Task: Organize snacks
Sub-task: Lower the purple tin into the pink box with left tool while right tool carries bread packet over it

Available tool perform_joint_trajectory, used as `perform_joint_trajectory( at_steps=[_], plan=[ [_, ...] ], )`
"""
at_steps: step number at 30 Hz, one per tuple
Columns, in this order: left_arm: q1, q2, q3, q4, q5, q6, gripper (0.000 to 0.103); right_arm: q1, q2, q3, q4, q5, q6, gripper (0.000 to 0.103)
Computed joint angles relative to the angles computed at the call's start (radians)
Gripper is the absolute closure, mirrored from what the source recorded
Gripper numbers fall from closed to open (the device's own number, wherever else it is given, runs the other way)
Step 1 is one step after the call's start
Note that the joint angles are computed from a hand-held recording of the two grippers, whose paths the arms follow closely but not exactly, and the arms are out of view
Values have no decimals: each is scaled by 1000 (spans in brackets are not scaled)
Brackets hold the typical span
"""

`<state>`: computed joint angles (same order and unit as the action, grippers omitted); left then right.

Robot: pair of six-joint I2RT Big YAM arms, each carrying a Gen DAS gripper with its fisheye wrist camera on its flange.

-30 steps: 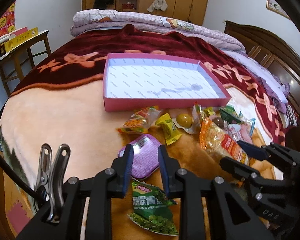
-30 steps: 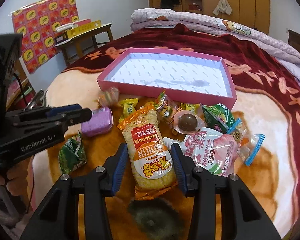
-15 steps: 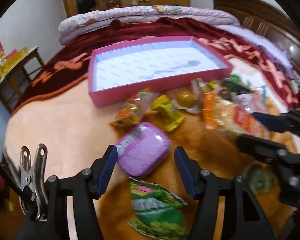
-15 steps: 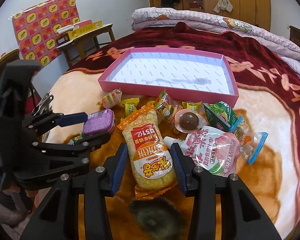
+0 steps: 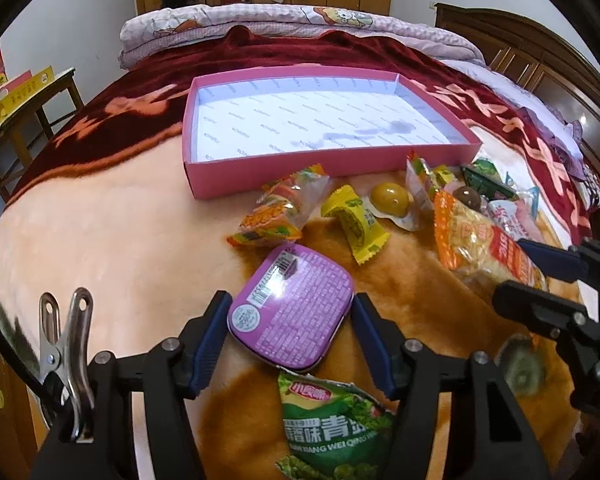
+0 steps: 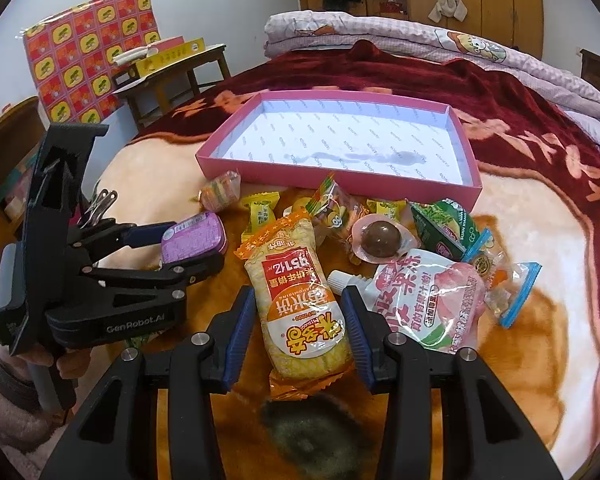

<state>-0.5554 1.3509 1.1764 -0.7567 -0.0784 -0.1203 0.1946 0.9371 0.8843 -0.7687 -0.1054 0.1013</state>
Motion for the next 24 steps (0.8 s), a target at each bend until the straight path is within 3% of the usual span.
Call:
perform_joint_trajectory(
  at_steps=[5,13,24],
  plan=[
    [7,-36,-1,-17,82,-38,39,-1,-5,2,3,3,2,58],
    [-19,-79,18,11,70,-45,39,-19,-2,18,0,-15,-5,58],
    [-20,2,122,-6,44,-57,39,-68,34,71,7,-21,-33,58]
  ],
)
